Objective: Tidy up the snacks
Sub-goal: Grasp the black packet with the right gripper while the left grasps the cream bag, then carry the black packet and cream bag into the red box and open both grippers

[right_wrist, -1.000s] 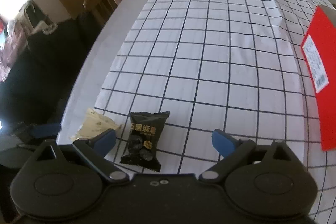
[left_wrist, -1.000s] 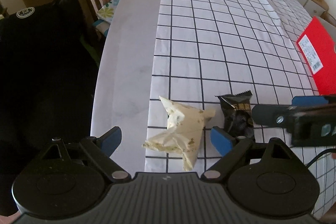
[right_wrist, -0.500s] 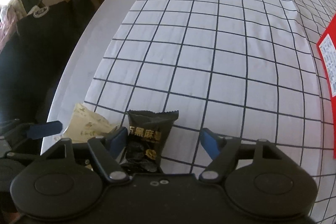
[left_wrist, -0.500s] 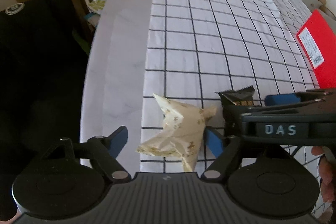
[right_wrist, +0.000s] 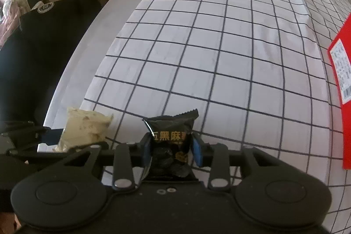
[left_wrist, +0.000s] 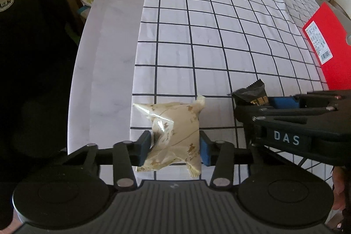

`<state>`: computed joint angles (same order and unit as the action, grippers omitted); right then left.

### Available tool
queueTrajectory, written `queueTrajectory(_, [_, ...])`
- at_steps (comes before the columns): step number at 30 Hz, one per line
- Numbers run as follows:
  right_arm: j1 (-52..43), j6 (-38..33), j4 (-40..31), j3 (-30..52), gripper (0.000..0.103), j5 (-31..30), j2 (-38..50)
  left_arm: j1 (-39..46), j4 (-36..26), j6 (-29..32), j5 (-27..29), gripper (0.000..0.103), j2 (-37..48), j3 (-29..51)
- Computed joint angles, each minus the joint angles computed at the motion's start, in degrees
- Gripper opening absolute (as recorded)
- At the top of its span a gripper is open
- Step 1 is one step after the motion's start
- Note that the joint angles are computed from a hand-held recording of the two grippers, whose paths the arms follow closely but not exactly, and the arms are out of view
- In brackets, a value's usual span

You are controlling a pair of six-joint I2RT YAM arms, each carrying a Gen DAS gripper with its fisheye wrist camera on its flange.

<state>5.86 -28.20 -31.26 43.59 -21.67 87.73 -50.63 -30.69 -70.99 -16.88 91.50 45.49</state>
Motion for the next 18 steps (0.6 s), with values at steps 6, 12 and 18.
queueTrajectory(6, [-6.62, -4.60, -2.23, 0.06, 0.032, -2.08, -0.16, -0.11, -0.14, -1.29, 0.55, 0.036, -0.08, 0.35])
queueTrajectory(12, [-14.81, -10.47, -8.14, 2.55, 0.031, -4.85, -0.22, -1.78, -1.94, -3.50, 0.51, 0.036, 0.99, 3.44])
queueTrajectory(18, [-23.94, -18.10, -16.36, 8.05, 0.031, -7.81, 1.23, -3.99, -4.73, -4.60, -0.07, 0.036, 2.27, 9.23])
